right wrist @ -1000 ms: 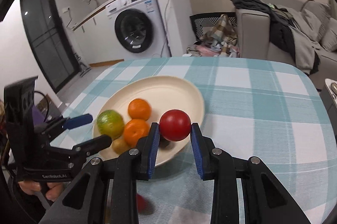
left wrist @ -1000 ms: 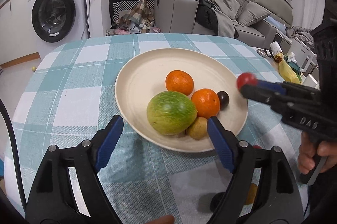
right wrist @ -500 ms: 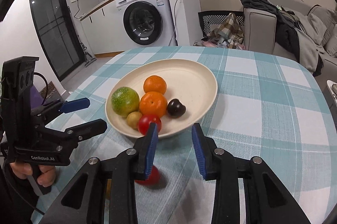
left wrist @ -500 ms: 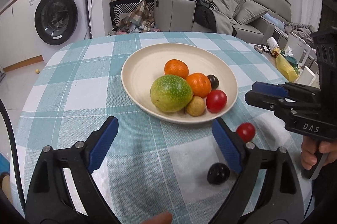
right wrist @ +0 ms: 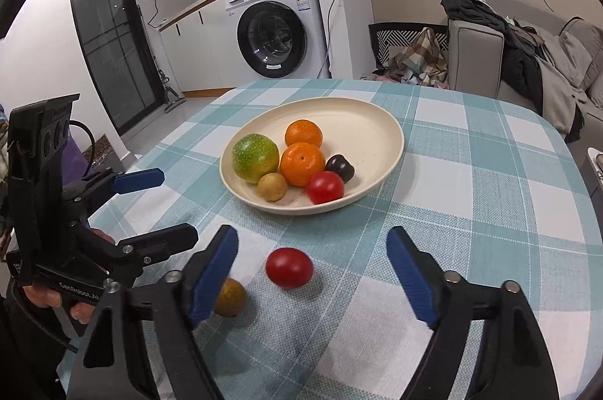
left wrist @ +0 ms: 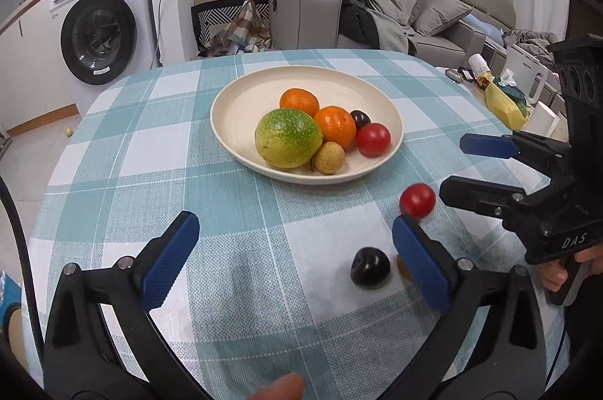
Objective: Organize fruits
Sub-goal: 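Reach the left gripper to a dark plum while the right gripper grasps another red tomato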
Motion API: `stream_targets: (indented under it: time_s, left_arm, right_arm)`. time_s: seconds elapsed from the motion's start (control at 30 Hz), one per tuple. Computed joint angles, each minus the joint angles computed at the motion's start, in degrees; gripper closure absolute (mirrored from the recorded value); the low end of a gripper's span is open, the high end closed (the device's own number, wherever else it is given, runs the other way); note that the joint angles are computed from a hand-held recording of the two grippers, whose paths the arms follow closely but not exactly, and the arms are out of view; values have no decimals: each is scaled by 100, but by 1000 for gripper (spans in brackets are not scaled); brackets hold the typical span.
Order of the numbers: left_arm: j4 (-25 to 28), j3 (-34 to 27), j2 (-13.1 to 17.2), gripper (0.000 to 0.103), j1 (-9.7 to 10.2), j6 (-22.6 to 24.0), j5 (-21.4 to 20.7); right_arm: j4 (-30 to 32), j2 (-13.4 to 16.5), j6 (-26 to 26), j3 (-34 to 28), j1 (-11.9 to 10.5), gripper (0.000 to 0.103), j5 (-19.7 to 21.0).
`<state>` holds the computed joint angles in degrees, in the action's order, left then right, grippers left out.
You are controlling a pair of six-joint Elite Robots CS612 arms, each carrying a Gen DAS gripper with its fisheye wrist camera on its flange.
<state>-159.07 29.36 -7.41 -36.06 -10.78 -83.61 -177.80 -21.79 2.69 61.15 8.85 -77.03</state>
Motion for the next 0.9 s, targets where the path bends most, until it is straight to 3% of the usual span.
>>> stream_targets:
  time_s: [0.17, 0.5, 0.9]
  left_arm:
    - [50, 56, -29, 1, -12, 72, -19]
    - [363, -54, 15, 1, -8, 161, -166]
    - [867, -244, 83, 1, 14, 252, -319]
  right_arm:
    - [361, 8, -162, -56, 37, 2, -199]
    - [708, 32, -301, -116, 62, 1, -246]
    - [970, 42, -129, -164, 16, 4, -12]
